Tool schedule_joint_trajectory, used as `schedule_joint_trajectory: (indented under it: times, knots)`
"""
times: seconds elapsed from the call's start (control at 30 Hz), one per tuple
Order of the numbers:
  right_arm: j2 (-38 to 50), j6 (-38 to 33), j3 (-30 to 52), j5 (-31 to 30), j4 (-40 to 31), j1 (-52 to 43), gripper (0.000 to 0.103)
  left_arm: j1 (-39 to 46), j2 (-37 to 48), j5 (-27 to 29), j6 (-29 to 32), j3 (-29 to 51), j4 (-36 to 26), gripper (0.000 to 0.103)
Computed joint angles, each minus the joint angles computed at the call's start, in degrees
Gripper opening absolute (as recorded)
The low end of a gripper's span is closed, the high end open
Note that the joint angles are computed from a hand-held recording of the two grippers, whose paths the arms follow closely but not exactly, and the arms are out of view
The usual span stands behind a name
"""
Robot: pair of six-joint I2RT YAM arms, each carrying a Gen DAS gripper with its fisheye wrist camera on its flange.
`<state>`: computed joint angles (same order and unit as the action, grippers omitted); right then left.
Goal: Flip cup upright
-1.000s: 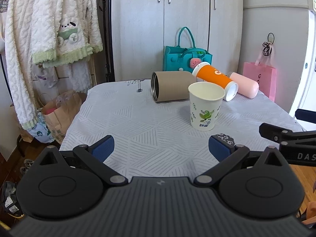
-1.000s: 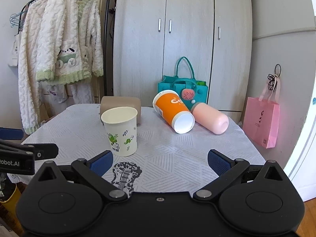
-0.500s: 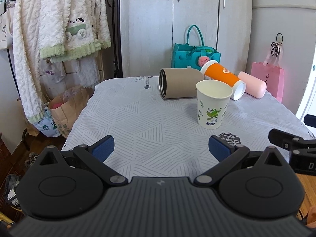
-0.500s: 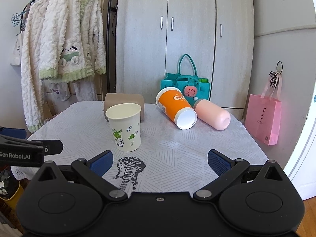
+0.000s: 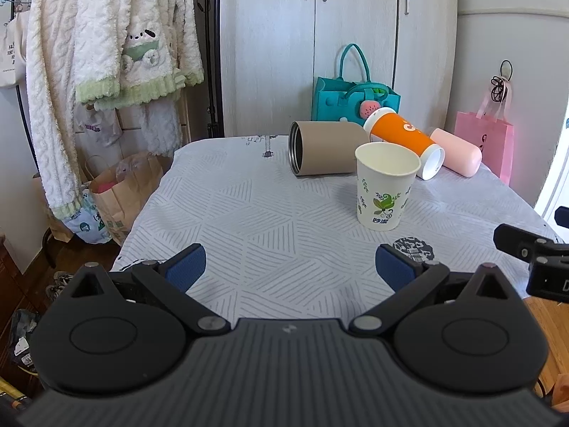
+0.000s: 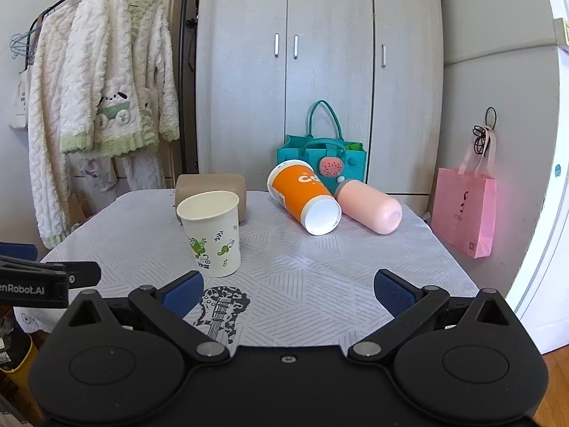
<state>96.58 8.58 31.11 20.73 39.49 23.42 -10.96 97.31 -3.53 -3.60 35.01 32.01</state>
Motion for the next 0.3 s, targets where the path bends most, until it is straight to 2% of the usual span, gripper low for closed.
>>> schedule_joint_trajectory:
  times: [0.13, 0.3]
  knots:
    - [0.26, 0.19, 0.1, 0.03, 0.1, -0.22, 0.103, -0.51, 0.05, -1.08, -0.5, 0.23, -0.23, 0.103]
    - [0.25, 0.61, 0.05, 0.18, -0.07, -0.13, 0.103, 1.27, 0.64, 4.08, -1.34, 1.34, -2.94, 0.103]
